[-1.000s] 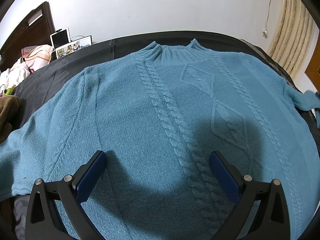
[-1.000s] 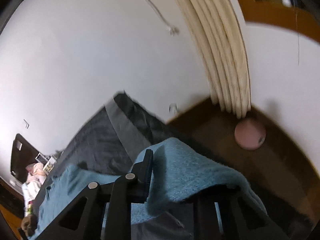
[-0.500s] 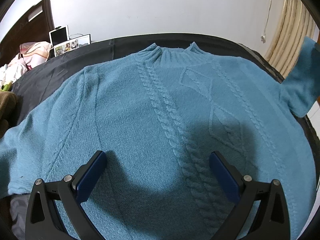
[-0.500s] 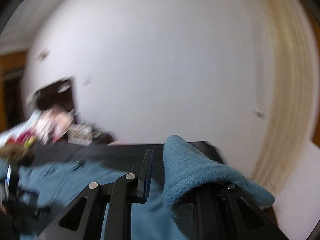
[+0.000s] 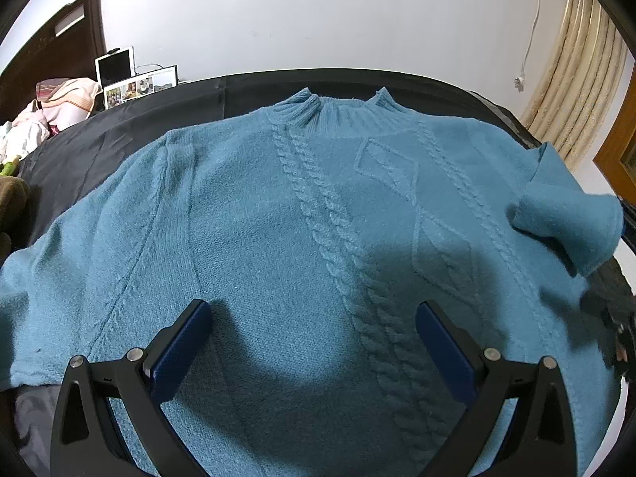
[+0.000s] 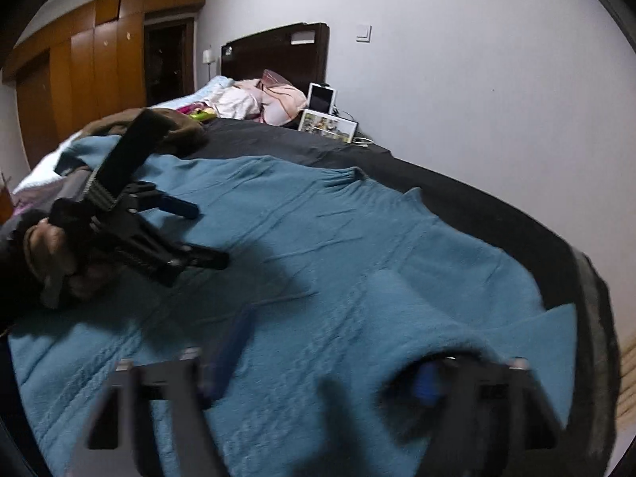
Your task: Fold clothes
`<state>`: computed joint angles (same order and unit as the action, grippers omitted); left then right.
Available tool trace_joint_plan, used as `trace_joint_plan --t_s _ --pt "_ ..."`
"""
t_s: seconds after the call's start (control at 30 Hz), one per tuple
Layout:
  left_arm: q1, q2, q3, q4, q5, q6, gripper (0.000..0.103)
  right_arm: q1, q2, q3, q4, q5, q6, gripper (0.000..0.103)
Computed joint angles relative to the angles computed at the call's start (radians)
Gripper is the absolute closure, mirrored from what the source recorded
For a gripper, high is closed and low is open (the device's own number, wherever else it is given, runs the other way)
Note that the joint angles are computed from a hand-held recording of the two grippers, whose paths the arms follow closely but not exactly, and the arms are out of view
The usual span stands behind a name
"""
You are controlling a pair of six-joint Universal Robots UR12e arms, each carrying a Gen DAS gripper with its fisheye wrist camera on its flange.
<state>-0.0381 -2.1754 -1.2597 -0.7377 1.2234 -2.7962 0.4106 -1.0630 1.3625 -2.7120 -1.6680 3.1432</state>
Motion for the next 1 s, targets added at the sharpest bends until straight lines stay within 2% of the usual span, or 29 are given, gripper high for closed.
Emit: trace_joint_plan --t_s 0.1,0.2,0.3,0.4,0.47,0.53,0.63,0.73,0.8,0.87,1.0 --pt "0.000 0.000 0.001 0.000 0.003 0.001 0.000 -0.010 -0.006 0.011 -0.006 0.084 0.041 0.026" --pt "-0.001 -0.001 0.002 0.000 0.005 0.001 0.000 -0.013 -0.009 0.014 0.000 0.127 0.050 0.026" --pt "-0.002 -0.002 0.003 0.000 0.008 0.003 0.000 -0.009 -0.009 0.002 0.072 0.162 -0.012 0.026" --pt "-0.002 -0.001 0.002 -0.001 0.007 0.003 0.000 0.013 0.003 -0.028 0.185 0.136 -0.091 0.026" --pt "-0.002 -0.001 0.002 -0.001 0.009 0.005 0.000 0.024 0.007 -0.037 0.240 0.111 -0.105 0.026" --pt "-0.003 -0.001 0.003 -0.001 0.012 0.006 0.000 0.024 0.002 -0.028 0.251 0.114 -0.077 0.026" --pt "-0.003 -0.001 0.003 -0.001 0.012 0.005 0.000 0.011 -0.021 0.016 0.208 0.141 0.010 0.026" --pt "-0.004 -0.001 0.003 0.000 0.013 0.004 0.000 -0.008 -0.046 0.065 0.127 0.162 0.127 0.026" --pt "-0.004 -0.001 0.002 0.000 0.015 0.003 0.000 -0.015 -0.056 0.083 0.087 0.144 0.193 0.026" --pt "-0.004 -0.001 0.003 -0.003 0.014 0.001 0.000 -0.020 -0.053 0.081 0.064 0.116 0.242 0.026" --pt "0.009 -0.002 0.017 -0.043 -0.035 -0.013 0.000 -0.024 -0.033 0.063 -0.018 0.149 0.285 0.026"
